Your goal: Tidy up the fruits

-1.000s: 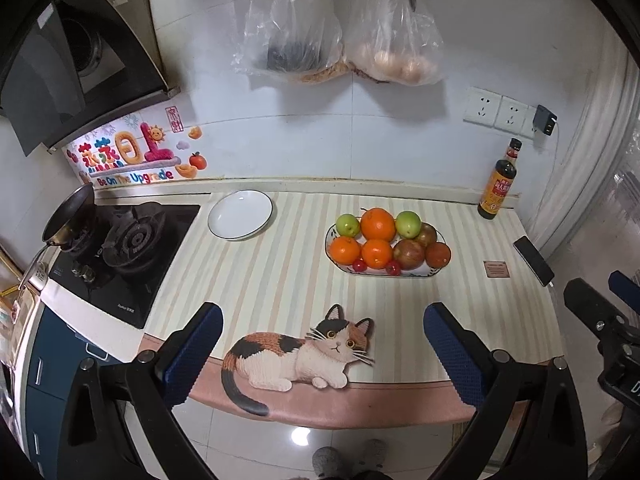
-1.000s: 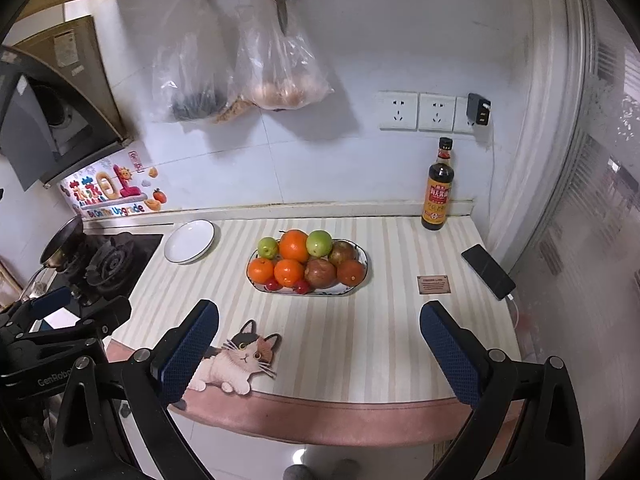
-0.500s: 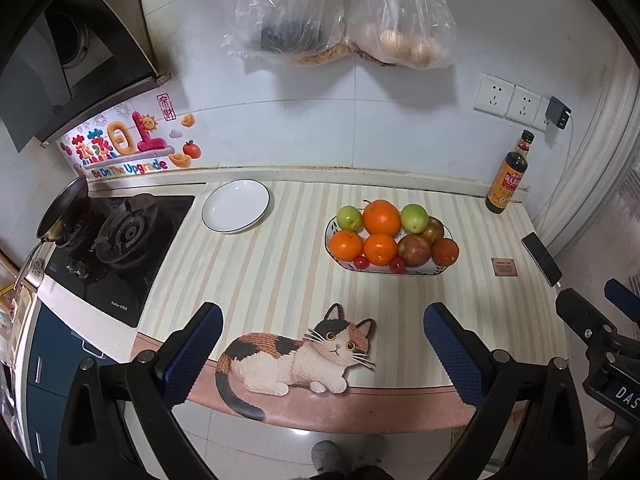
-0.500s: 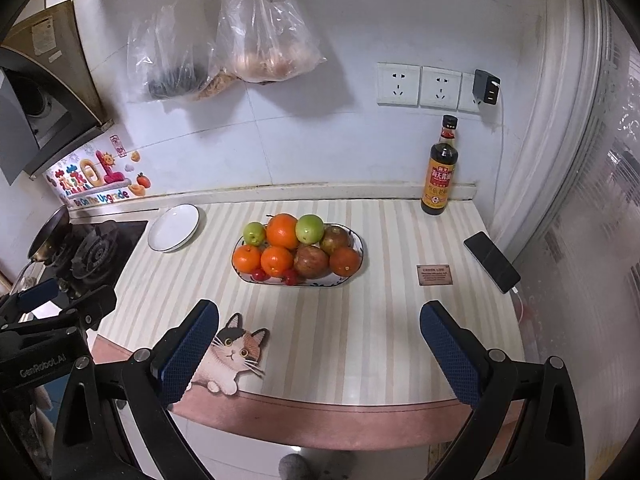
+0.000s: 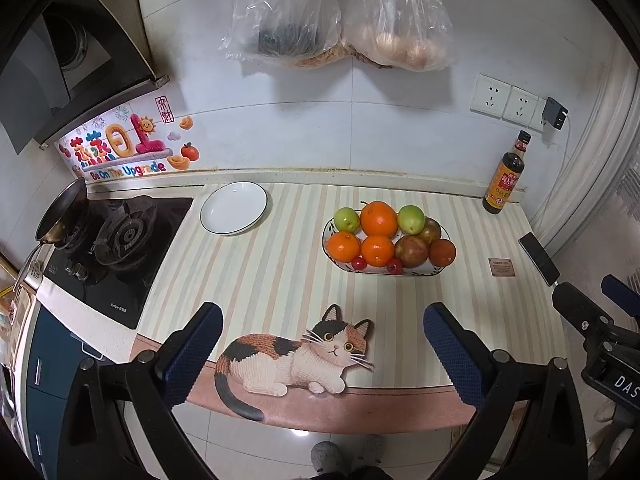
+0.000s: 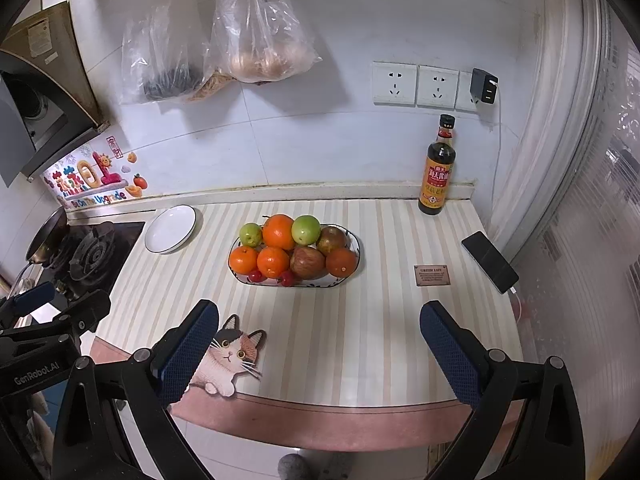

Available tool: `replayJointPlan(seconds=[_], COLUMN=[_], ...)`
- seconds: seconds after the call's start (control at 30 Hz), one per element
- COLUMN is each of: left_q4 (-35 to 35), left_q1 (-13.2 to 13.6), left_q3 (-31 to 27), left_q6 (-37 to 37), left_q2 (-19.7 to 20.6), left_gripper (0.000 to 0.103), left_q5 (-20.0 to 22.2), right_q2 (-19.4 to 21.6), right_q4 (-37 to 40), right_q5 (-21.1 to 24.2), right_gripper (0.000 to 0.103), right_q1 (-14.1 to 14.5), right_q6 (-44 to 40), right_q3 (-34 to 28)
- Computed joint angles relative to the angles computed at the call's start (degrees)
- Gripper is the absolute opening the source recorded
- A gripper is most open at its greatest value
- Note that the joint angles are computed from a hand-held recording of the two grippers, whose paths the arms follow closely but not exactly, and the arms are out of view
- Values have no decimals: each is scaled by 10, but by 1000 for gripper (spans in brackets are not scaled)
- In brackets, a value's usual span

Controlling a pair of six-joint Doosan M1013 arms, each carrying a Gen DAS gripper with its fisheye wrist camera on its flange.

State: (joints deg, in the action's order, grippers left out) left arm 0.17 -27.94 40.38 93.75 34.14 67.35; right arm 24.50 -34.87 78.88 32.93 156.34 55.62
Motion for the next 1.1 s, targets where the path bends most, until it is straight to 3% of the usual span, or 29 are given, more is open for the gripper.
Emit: replayJointPlan(seconds=[1.1], left_q4=[-5], left_q1=[2], left_q3=[-6], left_q6=[8], left_q2=[4], left_gripper=[103], left_q5=[6], right_q2=[8], right_q4=[14], right_q5=[10], right_gripper=[103], right_q1=[-2], right_q6=[-21], right_q3=[-15])
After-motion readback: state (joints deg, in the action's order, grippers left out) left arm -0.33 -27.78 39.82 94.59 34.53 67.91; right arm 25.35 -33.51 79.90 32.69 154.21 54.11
